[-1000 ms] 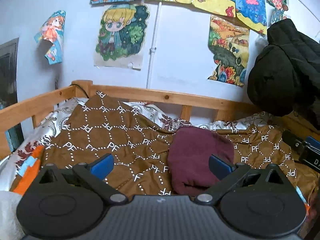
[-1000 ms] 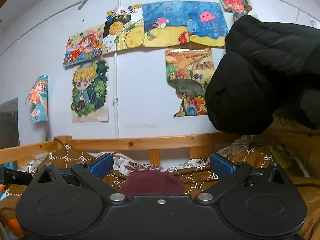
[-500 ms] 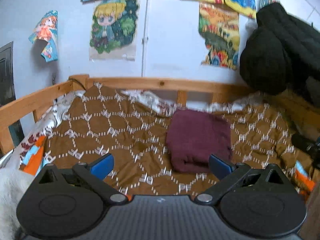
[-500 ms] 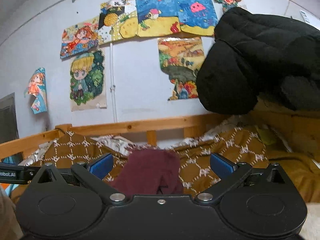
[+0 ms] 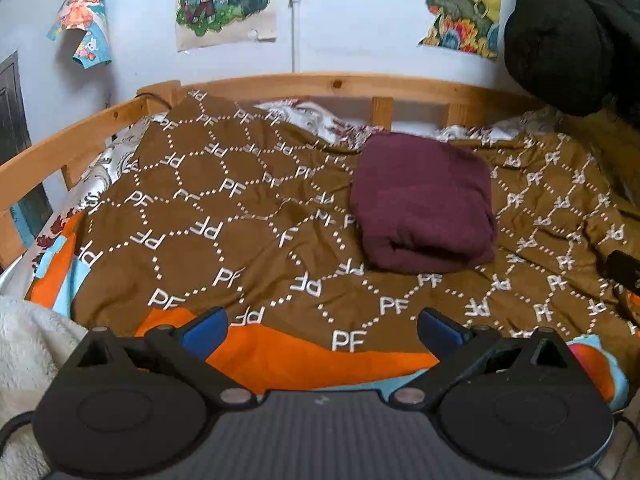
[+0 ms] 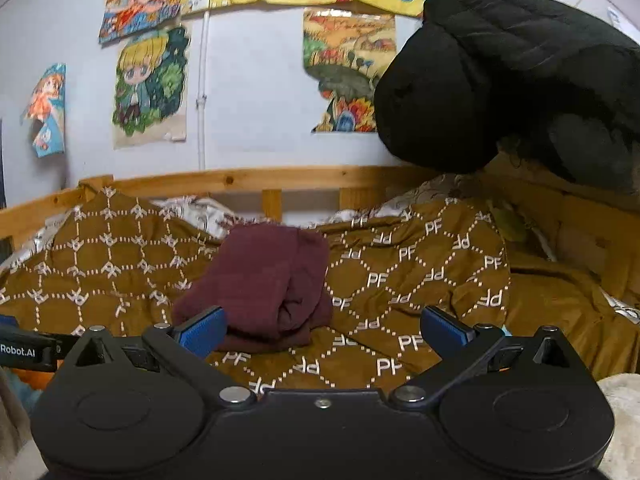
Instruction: Fold small clothes
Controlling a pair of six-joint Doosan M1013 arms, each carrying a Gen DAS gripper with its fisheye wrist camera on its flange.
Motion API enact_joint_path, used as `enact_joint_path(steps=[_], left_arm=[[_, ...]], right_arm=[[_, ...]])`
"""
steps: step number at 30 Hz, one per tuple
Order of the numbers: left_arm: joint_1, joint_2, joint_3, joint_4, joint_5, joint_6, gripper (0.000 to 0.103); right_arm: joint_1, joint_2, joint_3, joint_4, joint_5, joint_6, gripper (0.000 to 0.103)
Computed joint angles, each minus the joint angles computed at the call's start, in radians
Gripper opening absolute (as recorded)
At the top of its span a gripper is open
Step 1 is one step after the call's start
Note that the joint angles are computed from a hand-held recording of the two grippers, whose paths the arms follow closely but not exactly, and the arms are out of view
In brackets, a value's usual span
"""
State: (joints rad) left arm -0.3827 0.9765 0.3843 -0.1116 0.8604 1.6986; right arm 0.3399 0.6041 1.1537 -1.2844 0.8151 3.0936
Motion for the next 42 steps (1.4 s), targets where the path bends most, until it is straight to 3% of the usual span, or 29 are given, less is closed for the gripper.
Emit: enact_joint_path(steps=[7, 15, 25, 32, 38, 42], left_arm=[[-0.005, 0.071, -0.141, 0.058, 0.125, -0.043, 0.102], [-0.006, 0.136, -0.27, 0.086, 0.205, -0.084, 0.102], [-0.01, 0.097, -0.181, 0.121, 0.128, -0.11, 0.102], [-0.008, 0.045, -0.071, 0.101, 0.026, -0.102, 0.102], [-0.008, 0.01, 0.001, 0.078, -0.044, -0.08, 0.102], [-0.01, 0.007, 0.006, 0.087, -0.046, -0.082, 0.102]], right_arm=[[-0.012, 0.009, -0.029, 0.122, 0.046, -0.054, 0.103], [-0.03, 0.029, -0.07, 0.247, 0.068, -0.103, 0.103], [-0.035, 0.031, -0.067, 0.251, 0.056, -0.094, 0.103], [-0.019, 0.013, -0.017, 0.088, 0.006, 0.01, 0.103], [-0.017, 0.013, -0.018, 0.084, -0.012, -0.03, 0.103], [-0.019, 0.014, -0.022, 0.104, -0.006, -0.035, 0.103]])
